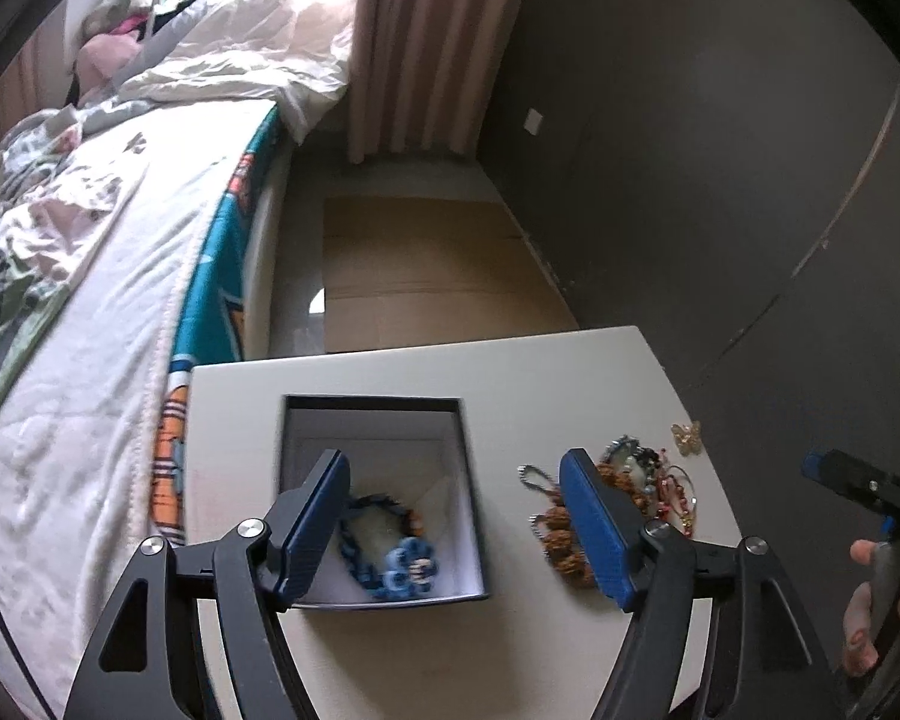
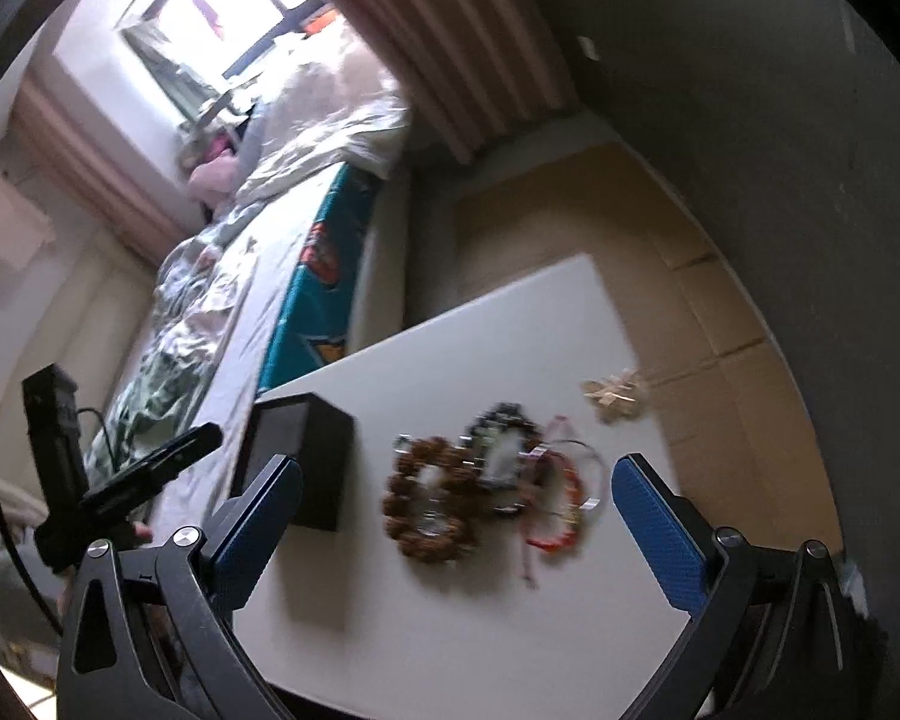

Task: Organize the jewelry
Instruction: 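Carry the blue bracelet into the black box with the left gripper while the right gripper grabs the white tissue, then grasp the silver bangle from the pile with the left gripper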

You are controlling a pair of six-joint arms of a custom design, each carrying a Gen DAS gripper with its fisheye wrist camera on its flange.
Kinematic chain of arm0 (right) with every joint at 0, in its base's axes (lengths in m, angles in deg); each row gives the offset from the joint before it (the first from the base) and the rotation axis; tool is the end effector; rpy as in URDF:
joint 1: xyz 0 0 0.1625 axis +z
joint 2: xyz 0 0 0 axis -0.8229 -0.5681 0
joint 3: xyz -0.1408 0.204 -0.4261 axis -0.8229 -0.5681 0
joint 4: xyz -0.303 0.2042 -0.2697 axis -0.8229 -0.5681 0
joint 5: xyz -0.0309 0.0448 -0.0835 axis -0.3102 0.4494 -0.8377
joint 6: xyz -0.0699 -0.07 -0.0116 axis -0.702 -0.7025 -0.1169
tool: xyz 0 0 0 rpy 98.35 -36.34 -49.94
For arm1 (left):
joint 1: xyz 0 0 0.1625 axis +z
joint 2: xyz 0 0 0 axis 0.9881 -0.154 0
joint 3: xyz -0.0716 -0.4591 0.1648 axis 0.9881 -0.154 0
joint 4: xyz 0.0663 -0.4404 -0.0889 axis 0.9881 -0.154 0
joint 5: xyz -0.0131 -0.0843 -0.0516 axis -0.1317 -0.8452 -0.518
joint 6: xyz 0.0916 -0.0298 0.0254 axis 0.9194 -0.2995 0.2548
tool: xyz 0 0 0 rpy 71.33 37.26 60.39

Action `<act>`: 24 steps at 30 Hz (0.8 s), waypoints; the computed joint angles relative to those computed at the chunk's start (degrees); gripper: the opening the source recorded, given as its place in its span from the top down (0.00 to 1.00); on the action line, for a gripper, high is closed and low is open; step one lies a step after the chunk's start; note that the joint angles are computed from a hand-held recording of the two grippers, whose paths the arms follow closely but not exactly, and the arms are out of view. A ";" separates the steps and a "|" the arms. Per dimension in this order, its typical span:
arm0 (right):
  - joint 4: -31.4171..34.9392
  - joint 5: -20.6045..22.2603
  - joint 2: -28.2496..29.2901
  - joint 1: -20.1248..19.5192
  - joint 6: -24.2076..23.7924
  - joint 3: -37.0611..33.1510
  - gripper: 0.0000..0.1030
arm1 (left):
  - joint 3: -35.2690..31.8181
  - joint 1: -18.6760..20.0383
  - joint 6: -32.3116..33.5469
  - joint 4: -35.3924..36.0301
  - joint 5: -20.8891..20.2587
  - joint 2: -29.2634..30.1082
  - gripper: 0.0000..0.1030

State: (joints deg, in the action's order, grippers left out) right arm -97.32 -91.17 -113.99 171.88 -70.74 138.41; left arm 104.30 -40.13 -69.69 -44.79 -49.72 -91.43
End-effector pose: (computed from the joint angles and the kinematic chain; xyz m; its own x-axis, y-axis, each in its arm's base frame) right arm 0.3703 -0.4961 0.1104 -0.8864 -0.4003 0.2327 -0.4542 0.8492 -0.2693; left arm -0.0976 -0.3730 0.3895 -0.8121 -0.2580 -0.5234 0.1977 0.7222 -0.6628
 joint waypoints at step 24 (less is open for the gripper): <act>-1.33 -0.86 -5.63 -6.62 0.36 3.19 0.00 | -3.29 4.29 19.82 -23.18 -11.60 27.49 0.60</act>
